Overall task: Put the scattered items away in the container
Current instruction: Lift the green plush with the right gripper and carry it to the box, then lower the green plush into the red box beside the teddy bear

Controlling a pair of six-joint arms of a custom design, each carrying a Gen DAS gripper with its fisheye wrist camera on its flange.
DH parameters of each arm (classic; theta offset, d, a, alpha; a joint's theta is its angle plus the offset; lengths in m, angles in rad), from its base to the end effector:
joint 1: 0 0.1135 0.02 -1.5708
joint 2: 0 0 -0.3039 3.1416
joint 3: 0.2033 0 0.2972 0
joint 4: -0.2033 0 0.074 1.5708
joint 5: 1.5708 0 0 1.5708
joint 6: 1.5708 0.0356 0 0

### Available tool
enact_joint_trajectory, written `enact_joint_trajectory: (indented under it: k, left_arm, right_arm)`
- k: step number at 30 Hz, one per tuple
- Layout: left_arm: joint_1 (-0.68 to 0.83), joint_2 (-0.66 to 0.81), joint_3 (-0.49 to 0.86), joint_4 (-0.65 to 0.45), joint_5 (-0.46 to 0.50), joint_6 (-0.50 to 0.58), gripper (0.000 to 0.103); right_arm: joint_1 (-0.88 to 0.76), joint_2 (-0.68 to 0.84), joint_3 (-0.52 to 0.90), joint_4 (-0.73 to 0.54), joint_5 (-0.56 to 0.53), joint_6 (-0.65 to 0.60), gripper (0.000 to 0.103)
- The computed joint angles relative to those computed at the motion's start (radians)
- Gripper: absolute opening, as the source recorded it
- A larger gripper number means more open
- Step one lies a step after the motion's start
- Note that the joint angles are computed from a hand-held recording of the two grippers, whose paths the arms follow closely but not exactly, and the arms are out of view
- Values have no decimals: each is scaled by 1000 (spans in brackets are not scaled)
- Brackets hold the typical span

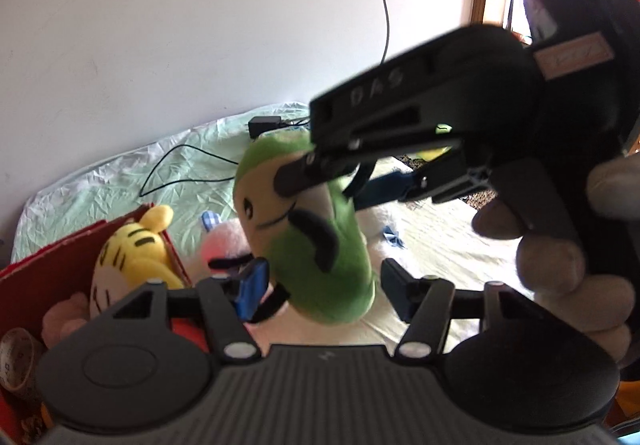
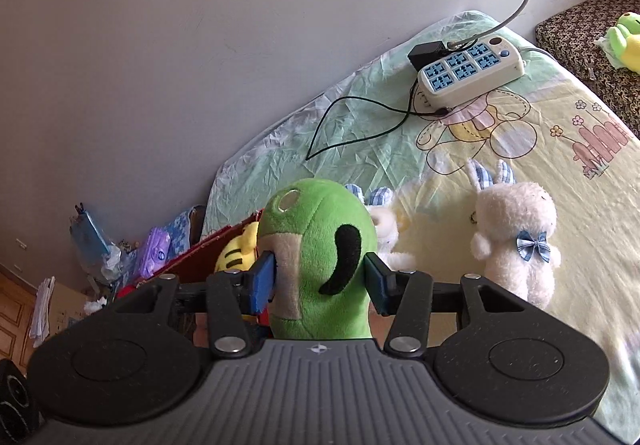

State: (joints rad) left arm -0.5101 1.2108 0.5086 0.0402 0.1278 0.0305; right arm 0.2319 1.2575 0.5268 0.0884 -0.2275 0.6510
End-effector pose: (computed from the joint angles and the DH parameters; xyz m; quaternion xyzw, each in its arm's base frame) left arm 0.2248 -0.1310 0.1885 0.2665 0.8566 -0.1598 0.4119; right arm 0.2611 0.0699 0.1879 0.1351 0.8795 0.2818 0.3589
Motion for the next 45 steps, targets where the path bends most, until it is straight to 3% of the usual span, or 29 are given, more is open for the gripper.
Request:
enact_joint_trajectory:
  k: [3, 7, 12, 17, 23, 30, 40, 45]
  left_arm:
    - [29, -4, 2, 6, 20, 24, 64]
    - [100, -42, 1, 4, 86, 37, 55]
    - [184, -129, -13, -32, 121, 73, 55]
    - [337, -230, -26, -100, 174, 113, 55]
    - [559, -268, -37, -156, 248, 174, 54]
    - [698, -124, -37, -137, 257, 235, 55]
    - [833, 68, 13, -186, 306, 339, 55]
    - [815, 184, 65, -185, 265, 350, 55]
  right_arm:
    - [53, -40, -9, 8, 70, 46, 51]
    - [131, -93, -11, 12, 178, 75, 51]
    - [216, -79, 14, 47, 252, 106, 51]
    - [322, 21, 93, 106, 281, 118, 51]
    - [406, 183, 200, 183, 227, 123, 51]
    - [479, 399, 342, 188, 193, 123, 51]
    - [534, 577, 512, 37, 217, 95, 51]
    - [548, 637, 583, -43, 235, 85, 51]
